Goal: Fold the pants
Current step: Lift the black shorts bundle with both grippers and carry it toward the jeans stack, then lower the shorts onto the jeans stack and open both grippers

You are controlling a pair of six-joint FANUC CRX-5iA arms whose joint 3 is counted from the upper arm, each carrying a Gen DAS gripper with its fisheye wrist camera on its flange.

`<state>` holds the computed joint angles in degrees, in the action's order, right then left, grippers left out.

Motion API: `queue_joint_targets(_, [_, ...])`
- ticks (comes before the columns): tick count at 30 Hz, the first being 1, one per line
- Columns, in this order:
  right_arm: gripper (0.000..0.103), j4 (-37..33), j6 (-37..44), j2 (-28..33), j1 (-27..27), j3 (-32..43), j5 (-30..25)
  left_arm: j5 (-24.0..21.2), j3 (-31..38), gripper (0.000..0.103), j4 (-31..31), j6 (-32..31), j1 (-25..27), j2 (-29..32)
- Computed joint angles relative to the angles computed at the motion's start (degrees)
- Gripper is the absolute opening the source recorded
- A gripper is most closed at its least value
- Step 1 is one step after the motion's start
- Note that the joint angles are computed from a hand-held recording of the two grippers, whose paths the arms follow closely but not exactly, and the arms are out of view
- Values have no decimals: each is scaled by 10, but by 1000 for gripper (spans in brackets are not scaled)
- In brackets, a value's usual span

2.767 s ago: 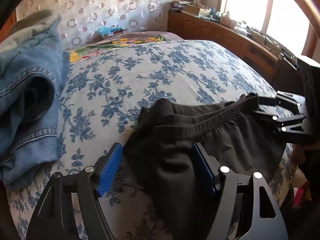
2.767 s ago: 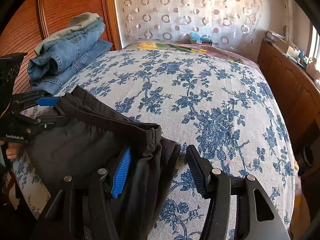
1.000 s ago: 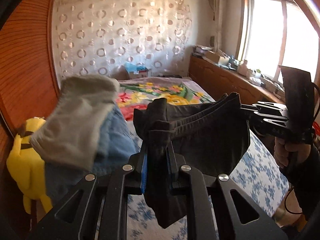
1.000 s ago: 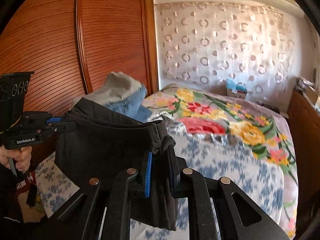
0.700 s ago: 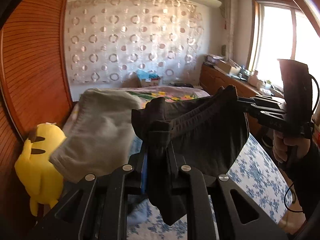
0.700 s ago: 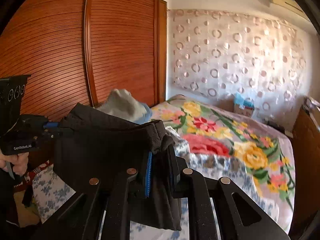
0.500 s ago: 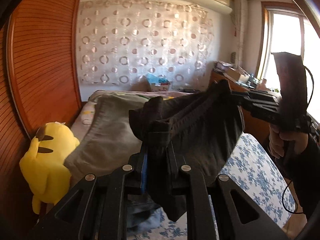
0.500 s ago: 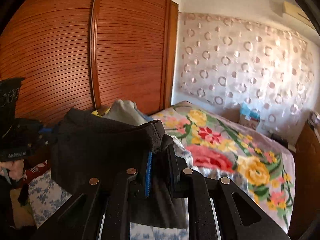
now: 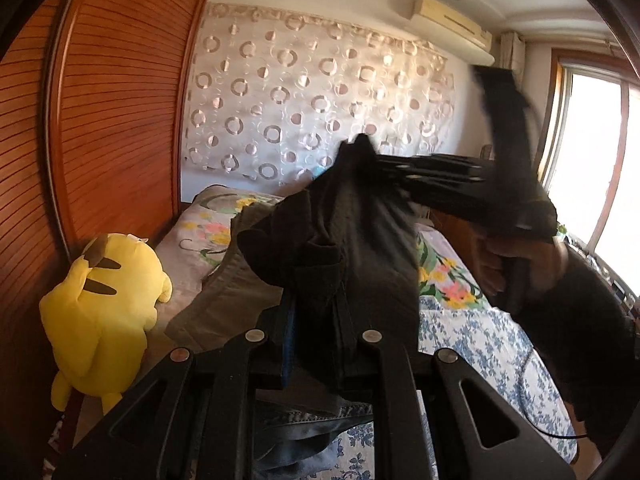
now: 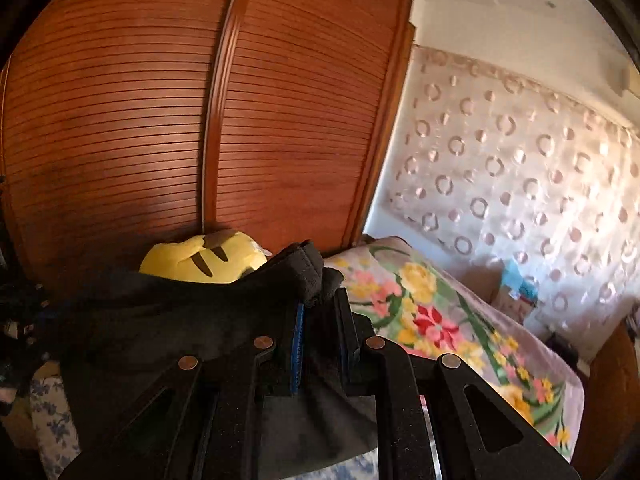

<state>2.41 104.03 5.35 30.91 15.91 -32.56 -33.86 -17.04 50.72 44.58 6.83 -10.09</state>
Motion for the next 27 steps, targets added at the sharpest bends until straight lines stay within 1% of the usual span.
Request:
queue_joint_targets(3, [14, -35, 43, 19, -4, 27, -9, 4, -5, 17, 14, -6, 4, -3])
queue_joint_targets(5, [14, -45, 61, 32, -4, 40, -10, 6, -5, 17, 3, 5, 10, -4])
queue_joint_targets(8, [14, -63, 69, 55, -8, 68, -35, 1, 10, 17, -47, 54, 19, 7])
queue_joint_targets(9, [17, -68, 66, 65, -11, 81, -53, -4, 16, 17, -66, 73, 22, 13])
queue_joint_targets(10, [23, -69, 54, 73, -14, 88, -68, -13, 22, 17, -79, 89, 26, 21])
queue_joint_targets(12, [28, -92, 53, 78, -24, 95, -84, -39, 34, 19, -99, 118, 34, 35])
queue_joint_targets(13, [31, -106, 58, 74, -31, 90, -82, -46, 36, 21, -106, 130, 38, 39])
queue_joint_targets(14, [31, -119, 62, 66, -39, 82, -77, -48, 39, 25, -112, 135, 38, 41])
queue_joint_targets(16, [33, -130, 62, 53, -47, 68, -67, -46, 40, 37, -130, 144, 38, 36])
queue_joint_targets(17, [34, -138, 64, 44, -54, 60, -63, -41, 39, 48, -136, 145, 38, 32])
queue_joint_targets(18, [34, -142, 62, 36, -58, 53, -60, -34, 35, 54, -138, 142, 38, 26])
queue_joint_targets(19, [34, -150, 64, 27, -62, 44, -58, -32, 36, 56, -143, 142, 39, 23])
queue_joint_targets(21, [34, -174, 75, 10, -72, 33, -60, -26, 39, 67, -155, 147, 39, 17])
queue_joint_targets(23, [34, -182, 78, -13, -76, 9, -56, -9, 30, 68, -141, 133, 38, 8])
queue_joint_targets(24, [34, -180, 73, -20, -69, -1, -54, -6, 29, 68, -136, 126, 35, 6])
queue_joint_targets(26, [34, -202, 90, -26, -75, -2, -73, -10, 36, 68, -126, 108, 30, 12])
queue_joint_targets(27, [34, -202, 92, -25, -75, 0, -80, -13, 40, 68, -125, 105, 28, 15])
